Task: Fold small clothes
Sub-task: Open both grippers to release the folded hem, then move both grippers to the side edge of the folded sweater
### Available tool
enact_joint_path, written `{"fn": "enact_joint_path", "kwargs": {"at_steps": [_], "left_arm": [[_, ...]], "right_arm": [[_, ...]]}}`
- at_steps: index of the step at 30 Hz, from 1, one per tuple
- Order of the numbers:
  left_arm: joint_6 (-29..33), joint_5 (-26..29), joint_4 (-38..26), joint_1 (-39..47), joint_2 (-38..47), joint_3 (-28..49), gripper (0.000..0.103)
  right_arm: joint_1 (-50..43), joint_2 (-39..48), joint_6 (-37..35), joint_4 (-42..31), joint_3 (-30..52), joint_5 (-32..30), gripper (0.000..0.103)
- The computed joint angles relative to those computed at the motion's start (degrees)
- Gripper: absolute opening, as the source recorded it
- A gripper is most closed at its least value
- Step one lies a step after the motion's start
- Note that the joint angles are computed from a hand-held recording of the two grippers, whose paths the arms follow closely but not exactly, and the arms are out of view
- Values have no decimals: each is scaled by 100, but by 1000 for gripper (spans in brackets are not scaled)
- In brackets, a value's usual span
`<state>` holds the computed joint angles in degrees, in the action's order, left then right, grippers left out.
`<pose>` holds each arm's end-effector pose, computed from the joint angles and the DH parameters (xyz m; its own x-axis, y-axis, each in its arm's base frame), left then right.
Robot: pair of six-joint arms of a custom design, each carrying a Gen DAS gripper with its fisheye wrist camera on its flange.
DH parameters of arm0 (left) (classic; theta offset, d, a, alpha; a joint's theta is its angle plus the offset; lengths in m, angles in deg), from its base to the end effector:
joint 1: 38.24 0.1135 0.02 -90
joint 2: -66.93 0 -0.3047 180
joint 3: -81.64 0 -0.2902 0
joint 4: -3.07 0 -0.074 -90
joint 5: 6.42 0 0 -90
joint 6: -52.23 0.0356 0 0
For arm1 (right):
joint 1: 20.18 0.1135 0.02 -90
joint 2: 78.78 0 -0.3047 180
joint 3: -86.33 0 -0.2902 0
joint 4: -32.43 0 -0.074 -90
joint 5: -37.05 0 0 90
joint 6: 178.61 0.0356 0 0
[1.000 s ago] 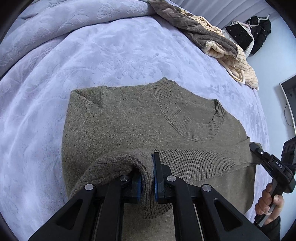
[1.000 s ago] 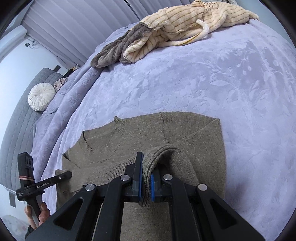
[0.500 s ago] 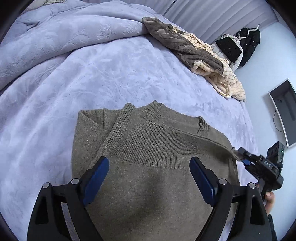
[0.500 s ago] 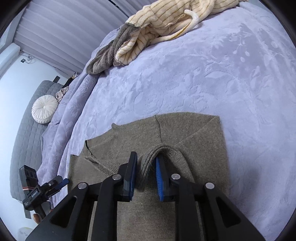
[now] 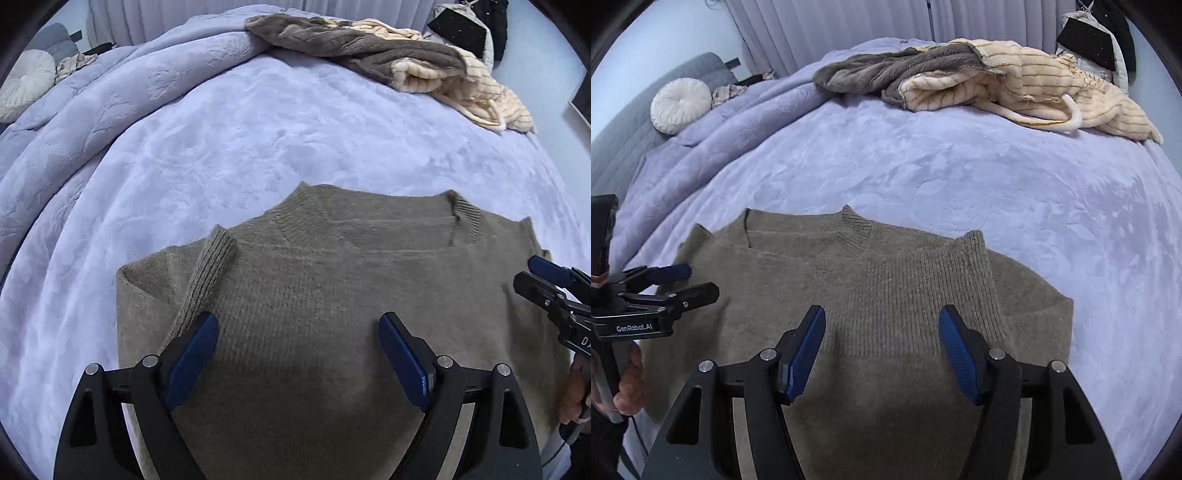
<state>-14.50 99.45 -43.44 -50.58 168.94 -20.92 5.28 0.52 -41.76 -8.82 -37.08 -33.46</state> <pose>0.3715 -0.0912 0.1885 -0.7335 0.5495 -0.4001 0.6335 0.7659 -0.1095 0.2564 0.1089 0.2042 -0.7540 0.4028 -0.5189 0.4051 0.9070 0.1153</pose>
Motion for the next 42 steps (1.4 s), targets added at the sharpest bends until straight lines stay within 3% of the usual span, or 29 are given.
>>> {"fn": "enact_joint_path", "kwargs": {"at_steps": [2,4,7,11,17,21,24,27,30,32,34,36,39,42], "left_arm": [[-88,174,-48,152,348,251,90],[-34,369,-99,244,487,378,89],[116,143,40,171,342,223,89],[112,-142,161,115,-342,-249,89],[222,51,-40,289,-1440,-959,90],[325,-13,-28,317,-1928,-1587,90],[600,-462,415,431,-1946,-2036,91],[884,77,26,1112,-1552,-1711,95],[808,232,-401,1461,-1600,-1456,95],[762,401,-637,1621,-1943,-1507,95],[786,625,-831,1683,-2373,-1747,95],[900,747,-1061,1541,-2826,-2113,95],[977,150,-696,1010,-3764,-2969,95],[1235,-124,-553,1349,-3564,-3176,95]], "right_arm": [[-285,274,1,-107,39,26,68],[-556,150,-104,284,-245,-248,68],[-521,50,-43,237,-280,-166,68],[81,-119,438,-424,-1,418,68],[1351,-153,1159,-1248,534,1008,71],[1862,405,1209,-1397,800,852,71],[2006,741,1237,-1455,669,681,71],[1921,78,1740,-1519,67,759,73],[1818,-798,2615,-2140,-284,703,73],[2232,-1072,3263,-2744,-130,985,74],[2909,-951,3880,-3139,174,1336,74],[3437,-719,4104,-2949,370,1440,74],[3984,88,3981,-2541,707,1353,74],[4277,688,4412,-2841,684,1115,74]]}}
